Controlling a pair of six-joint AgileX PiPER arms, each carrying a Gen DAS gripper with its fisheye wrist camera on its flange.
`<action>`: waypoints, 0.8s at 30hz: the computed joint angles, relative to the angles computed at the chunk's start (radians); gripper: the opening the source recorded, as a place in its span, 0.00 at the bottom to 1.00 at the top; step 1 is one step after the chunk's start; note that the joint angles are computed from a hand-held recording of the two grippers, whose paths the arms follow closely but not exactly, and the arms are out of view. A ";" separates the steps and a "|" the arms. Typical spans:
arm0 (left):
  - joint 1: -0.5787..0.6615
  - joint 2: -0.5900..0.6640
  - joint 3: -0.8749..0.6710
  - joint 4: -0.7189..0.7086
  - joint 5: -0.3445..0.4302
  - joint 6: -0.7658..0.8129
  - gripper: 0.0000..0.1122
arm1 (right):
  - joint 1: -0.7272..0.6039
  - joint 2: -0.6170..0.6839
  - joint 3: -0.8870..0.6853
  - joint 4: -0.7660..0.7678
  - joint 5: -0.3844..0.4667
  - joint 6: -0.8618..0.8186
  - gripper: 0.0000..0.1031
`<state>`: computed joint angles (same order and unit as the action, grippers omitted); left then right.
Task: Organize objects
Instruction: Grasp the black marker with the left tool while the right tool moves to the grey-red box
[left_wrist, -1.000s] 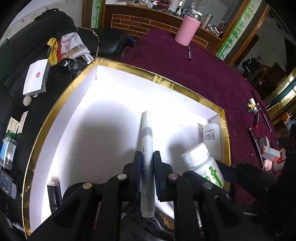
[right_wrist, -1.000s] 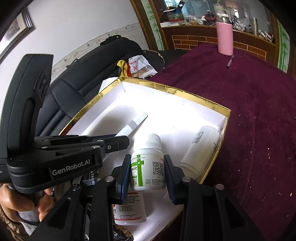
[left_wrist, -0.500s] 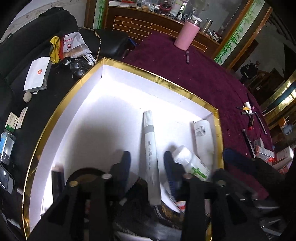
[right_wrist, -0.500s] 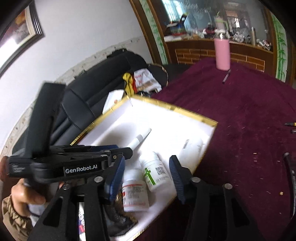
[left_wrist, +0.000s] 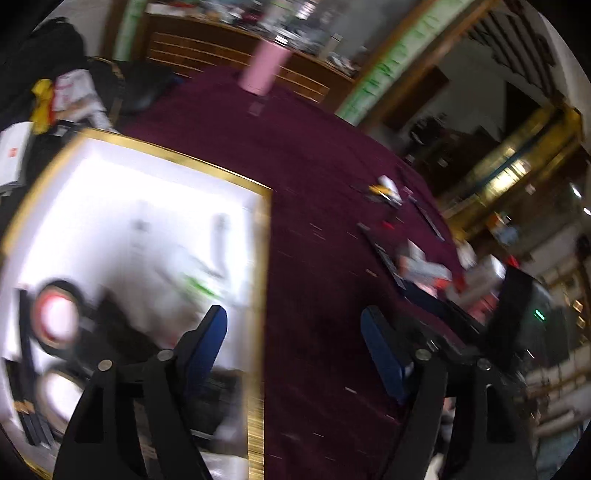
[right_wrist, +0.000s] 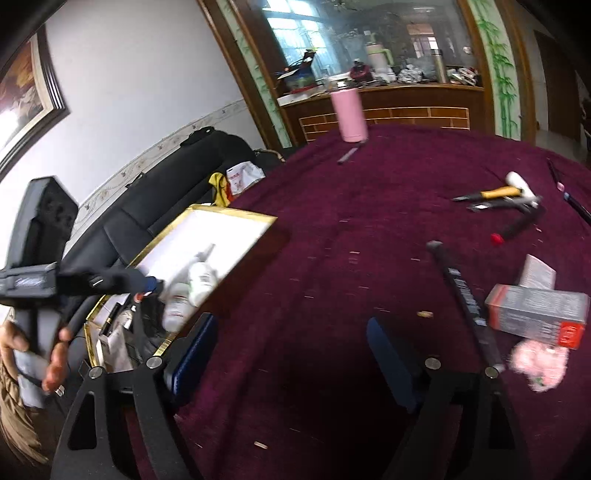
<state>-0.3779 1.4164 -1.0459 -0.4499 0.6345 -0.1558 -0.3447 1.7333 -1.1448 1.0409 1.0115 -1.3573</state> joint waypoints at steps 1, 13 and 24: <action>-0.027 0.008 -0.010 0.005 0.002 -0.015 0.67 | -0.025 0.021 -0.027 -0.002 0.022 0.002 0.85; -0.278 0.343 -0.306 0.117 0.071 -0.218 0.72 | -0.185 0.019 -0.116 0.045 -0.290 0.118 0.86; -0.419 0.738 -0.886 0.543 0.188 -0.561 0.72 | -0.215 0.119 -0.216 -0.008 -0.283 0.279 0.86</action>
<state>-0.7973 2.1549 -1.9319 0.0930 0.8226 -0.7166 -0.5598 1.8526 -1.3611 1.0331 0.7285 -1.0786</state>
